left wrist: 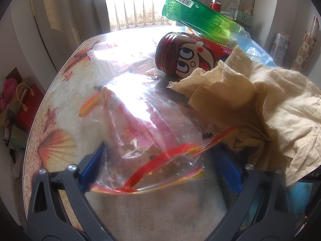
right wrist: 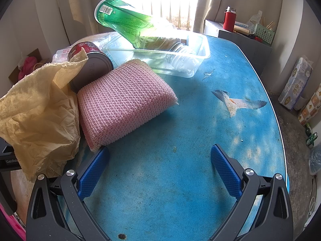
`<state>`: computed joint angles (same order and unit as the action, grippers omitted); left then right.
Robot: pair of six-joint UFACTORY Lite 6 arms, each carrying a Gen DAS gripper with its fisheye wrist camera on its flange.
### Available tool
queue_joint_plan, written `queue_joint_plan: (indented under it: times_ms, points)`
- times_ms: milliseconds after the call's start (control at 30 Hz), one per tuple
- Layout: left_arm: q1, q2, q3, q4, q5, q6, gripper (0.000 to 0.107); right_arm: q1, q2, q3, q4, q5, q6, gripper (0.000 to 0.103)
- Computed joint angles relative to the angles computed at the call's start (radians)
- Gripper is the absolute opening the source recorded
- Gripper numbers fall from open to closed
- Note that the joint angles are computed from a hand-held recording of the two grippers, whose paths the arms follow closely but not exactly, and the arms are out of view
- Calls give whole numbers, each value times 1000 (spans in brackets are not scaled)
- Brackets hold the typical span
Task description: Collect trash
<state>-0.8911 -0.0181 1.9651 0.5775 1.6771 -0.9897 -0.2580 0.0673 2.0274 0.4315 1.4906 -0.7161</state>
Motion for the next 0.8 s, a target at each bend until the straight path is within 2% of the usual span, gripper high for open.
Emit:
queue_joint_plan:
  times_ms: [800]
  points:
    - [0, 14, 14, 5, 10, -13, 96, 15, -10, -22, -10, -19, 17, 98]
